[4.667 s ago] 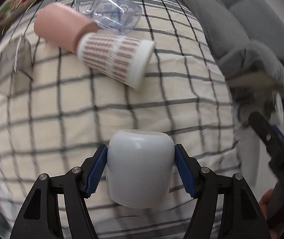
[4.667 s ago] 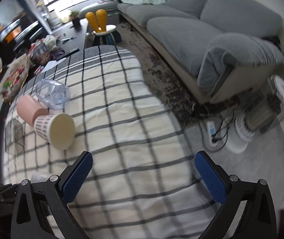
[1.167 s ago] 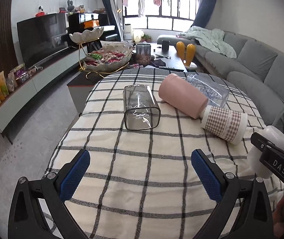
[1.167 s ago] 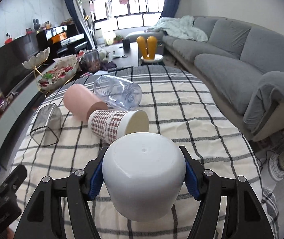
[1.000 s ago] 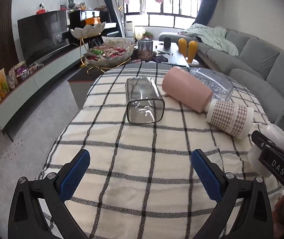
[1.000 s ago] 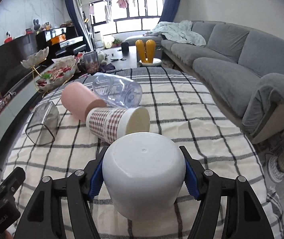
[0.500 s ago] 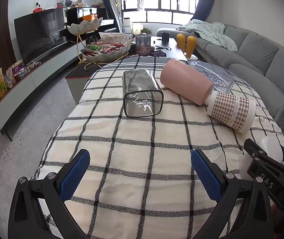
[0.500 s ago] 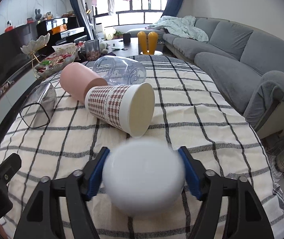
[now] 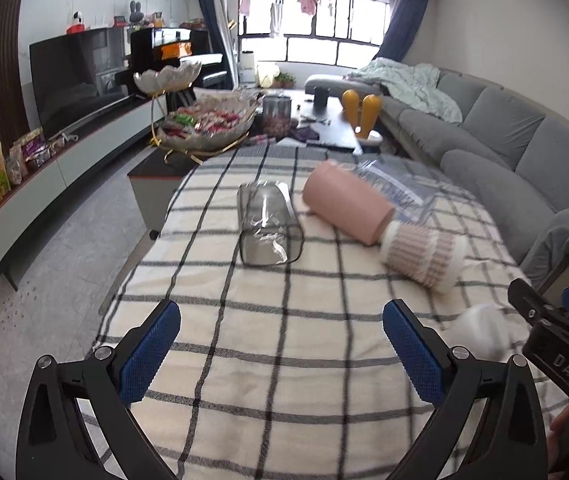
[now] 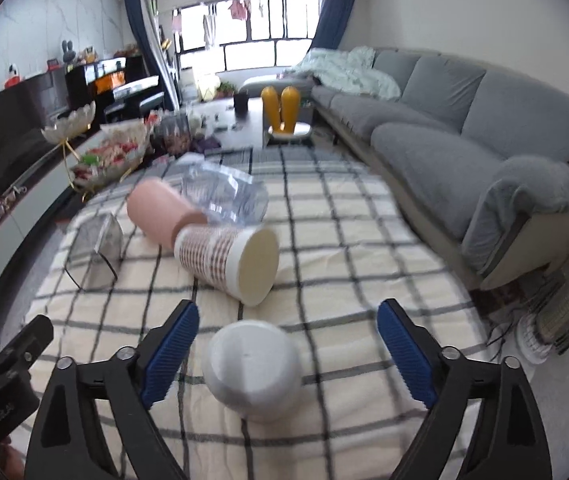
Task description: Flip cup upside down
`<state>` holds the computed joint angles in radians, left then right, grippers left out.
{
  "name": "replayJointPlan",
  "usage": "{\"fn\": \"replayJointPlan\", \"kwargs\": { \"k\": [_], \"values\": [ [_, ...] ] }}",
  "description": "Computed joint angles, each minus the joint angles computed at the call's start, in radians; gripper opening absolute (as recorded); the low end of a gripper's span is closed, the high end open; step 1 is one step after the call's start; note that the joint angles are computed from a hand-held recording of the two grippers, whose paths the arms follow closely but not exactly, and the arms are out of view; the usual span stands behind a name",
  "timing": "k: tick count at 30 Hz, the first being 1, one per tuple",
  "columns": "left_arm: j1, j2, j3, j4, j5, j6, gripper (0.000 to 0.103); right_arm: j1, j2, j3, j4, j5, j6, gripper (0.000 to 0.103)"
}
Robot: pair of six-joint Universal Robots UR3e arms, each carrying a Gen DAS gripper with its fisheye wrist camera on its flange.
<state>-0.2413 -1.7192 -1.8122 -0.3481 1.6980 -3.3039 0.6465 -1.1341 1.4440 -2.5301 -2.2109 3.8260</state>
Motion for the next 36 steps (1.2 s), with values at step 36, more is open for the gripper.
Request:
{"fn": "replayJointPlan", "kwargs": {
  "k": [36],
  "values": [
    [-0.039,0.328,0.077,-0.363,0.064,-0.026,0.103,0.147,-0.197,-0.096,0.229,-0.114,0.046,0.102]
  ]
}}
